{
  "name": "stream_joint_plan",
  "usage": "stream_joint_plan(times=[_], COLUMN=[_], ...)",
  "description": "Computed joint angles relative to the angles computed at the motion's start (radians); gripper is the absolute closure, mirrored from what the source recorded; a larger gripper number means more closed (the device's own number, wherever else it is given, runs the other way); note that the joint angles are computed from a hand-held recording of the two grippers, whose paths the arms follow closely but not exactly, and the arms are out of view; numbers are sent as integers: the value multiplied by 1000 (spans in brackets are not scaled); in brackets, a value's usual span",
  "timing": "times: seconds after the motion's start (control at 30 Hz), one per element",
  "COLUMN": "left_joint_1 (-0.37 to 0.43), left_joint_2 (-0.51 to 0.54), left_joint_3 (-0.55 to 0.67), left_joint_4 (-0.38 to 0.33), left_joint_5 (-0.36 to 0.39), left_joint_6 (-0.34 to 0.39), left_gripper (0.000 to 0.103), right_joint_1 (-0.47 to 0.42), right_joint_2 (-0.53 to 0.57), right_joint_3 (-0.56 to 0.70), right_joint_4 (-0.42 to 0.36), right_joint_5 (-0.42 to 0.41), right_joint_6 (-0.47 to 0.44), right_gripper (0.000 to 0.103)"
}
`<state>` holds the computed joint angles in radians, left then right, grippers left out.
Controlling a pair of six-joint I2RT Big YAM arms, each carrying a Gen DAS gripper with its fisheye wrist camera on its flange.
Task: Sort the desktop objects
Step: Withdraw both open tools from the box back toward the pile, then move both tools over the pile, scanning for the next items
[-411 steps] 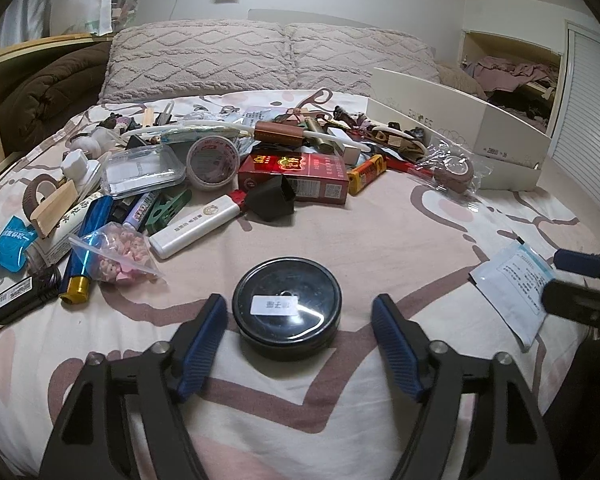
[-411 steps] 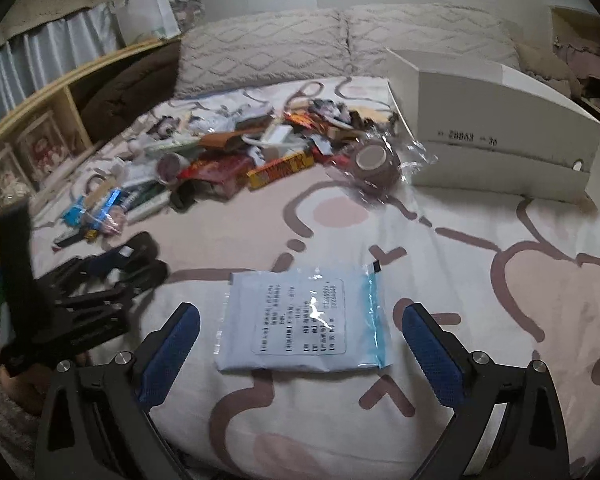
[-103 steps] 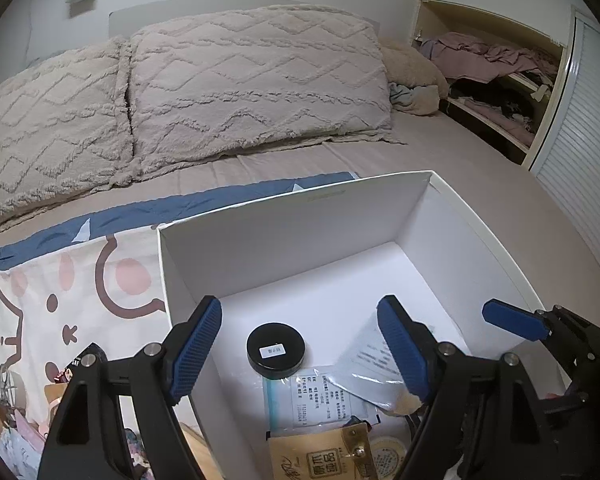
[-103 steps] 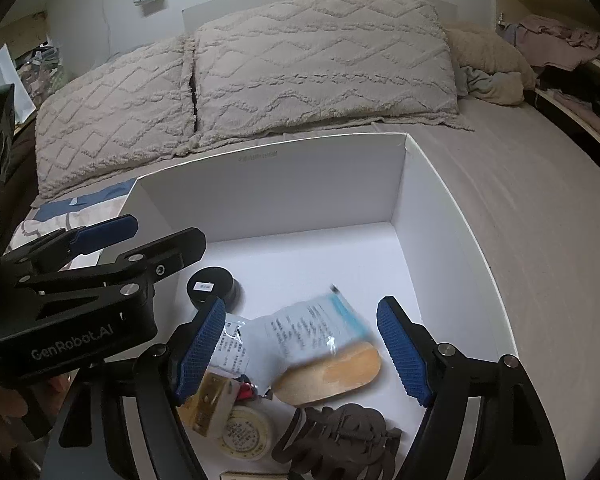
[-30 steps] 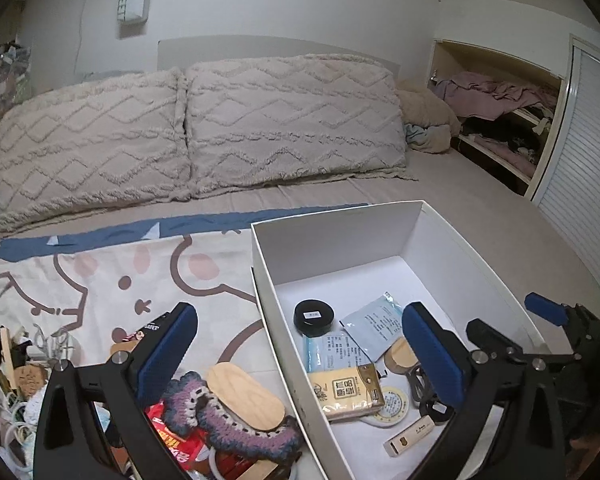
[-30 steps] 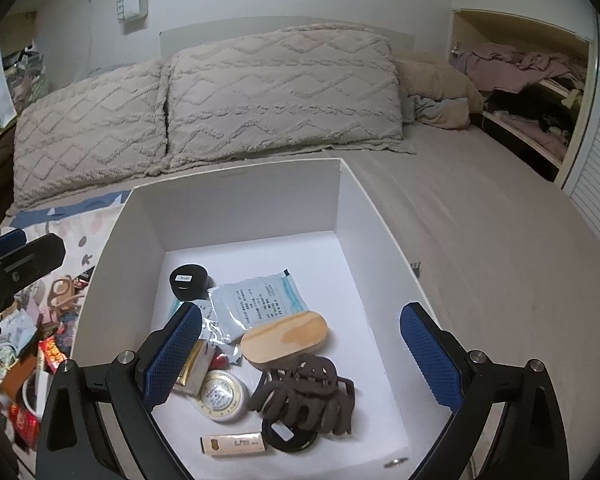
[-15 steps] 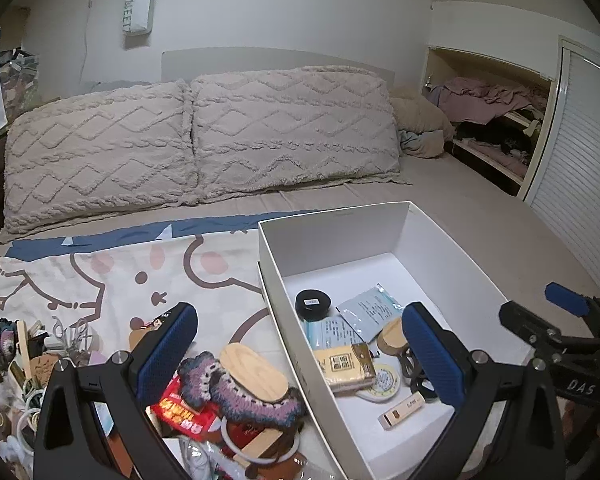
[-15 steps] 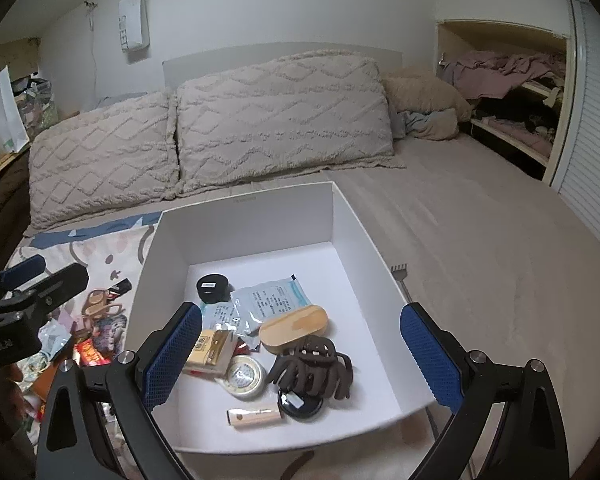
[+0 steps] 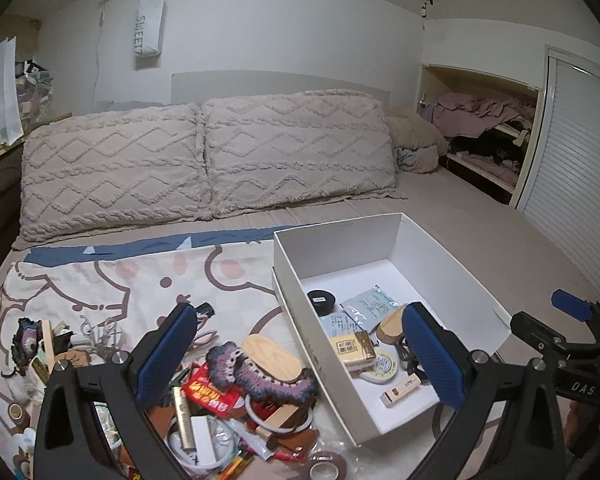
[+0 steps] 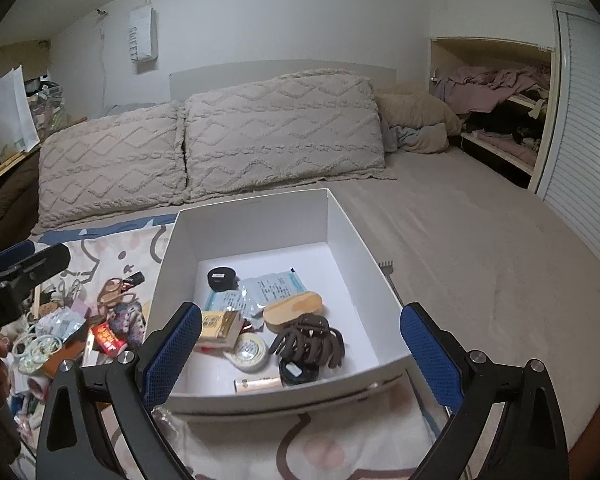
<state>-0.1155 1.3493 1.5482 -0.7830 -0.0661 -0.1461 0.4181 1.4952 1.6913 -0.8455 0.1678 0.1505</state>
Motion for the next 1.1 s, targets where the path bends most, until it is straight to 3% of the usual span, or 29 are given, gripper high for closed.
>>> stream_joint_plan(times=[0.3, 0.53, 0.7, 0.93, 1.1], left_joint_1=[23, 54, 87, 115, 157], left_joint_2=[-99, -185, -240, -344, -408], left_joint_3=[-85, -150, -188, -280, -333], left_joint_4=[6, 22, 20, 65, 76], left_joint_5=[17, 50, 34, -64, -51], left_joint_6=[19, 25, 18, 121, 165], left_gripper=[0, 0, 0, 0, 0], right_joint_1=[16, 47, 91, 160, 209], right_joint_2=[-85, -164, -223, -277, -304], right_joint_3=[-85, -181, -246, -316, -352], right_joint_4=[33, 99, 167, 246, 283], right_joint_5=[-14, 0, 33, 79, 93], right_joint_6=[18, 13, -13, -82, -105], right_gripper=[4, 4, 4, 4, 4])
